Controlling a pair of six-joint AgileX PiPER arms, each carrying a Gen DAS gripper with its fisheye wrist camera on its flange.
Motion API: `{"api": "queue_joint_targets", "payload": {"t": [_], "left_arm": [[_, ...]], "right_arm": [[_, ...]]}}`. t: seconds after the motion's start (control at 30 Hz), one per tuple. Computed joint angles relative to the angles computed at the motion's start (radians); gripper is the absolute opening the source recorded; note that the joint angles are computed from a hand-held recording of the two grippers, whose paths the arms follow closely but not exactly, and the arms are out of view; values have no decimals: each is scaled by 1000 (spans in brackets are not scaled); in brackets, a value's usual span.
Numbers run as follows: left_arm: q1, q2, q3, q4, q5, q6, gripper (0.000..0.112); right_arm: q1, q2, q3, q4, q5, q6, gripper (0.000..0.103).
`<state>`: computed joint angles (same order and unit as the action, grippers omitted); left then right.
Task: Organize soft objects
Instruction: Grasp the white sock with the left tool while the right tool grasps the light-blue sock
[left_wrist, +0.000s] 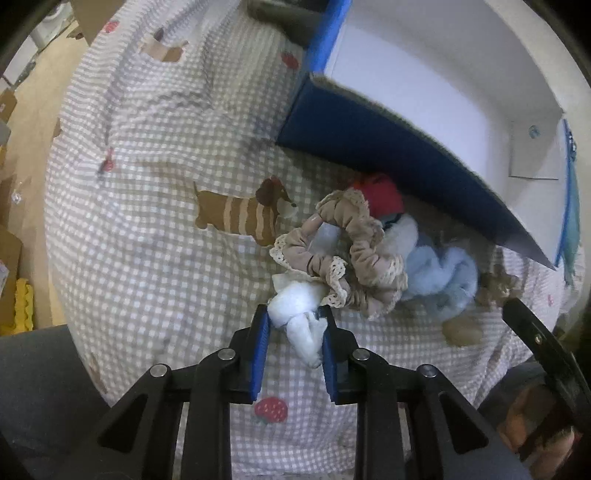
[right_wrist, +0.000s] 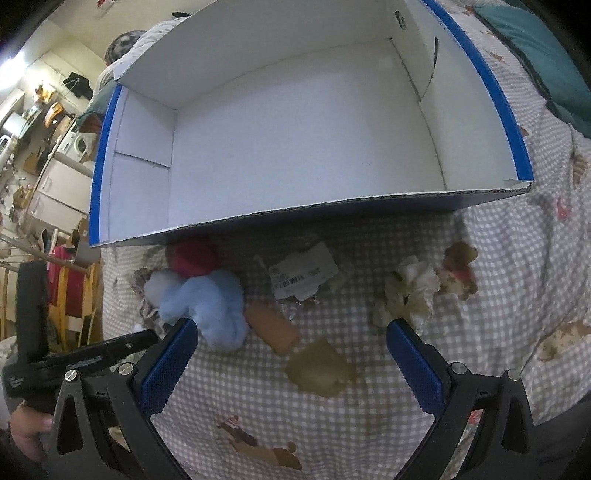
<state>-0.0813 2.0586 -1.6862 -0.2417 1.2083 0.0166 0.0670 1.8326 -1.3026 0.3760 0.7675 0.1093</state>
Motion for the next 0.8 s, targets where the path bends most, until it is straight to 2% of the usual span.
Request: {"api": "queue_joint_targets", "payload": {"t": [0.13,0.3,0.33,0.4,0.53,0.67,0.73,0.77,0.8], "left_arm": [[29,-126,102,27,-62,36,23],[16,-178,125,86,-100,38,23],[15,-174,125,89,-103,39,23],[5,-175,139,101,-122,30,23],[-39,-159,124,115,-142,-21,23],[-24,-149,127,95,-142,-20,23],[-21,-147,127,102,-153,-25,23],[-22,-148,126,112,-159,-33,23],[-22,-148,125,118,-163,-35,23]], "right_arm": [[-4,15,-13,54,-1,-42,103],[3,30,-44,116,7,-120,103],[9,37,-57,119,13,-127,101],[26,65,-94,117,34,-129,90],[71,132,-160,95,39,-103,88],[109,187,-209,47,37,-93,74],[114,193,-205,66,18,-129,57],[112,192,-198,89,17,-155,38],[112,184,-186,101,9,-174,26]]}}
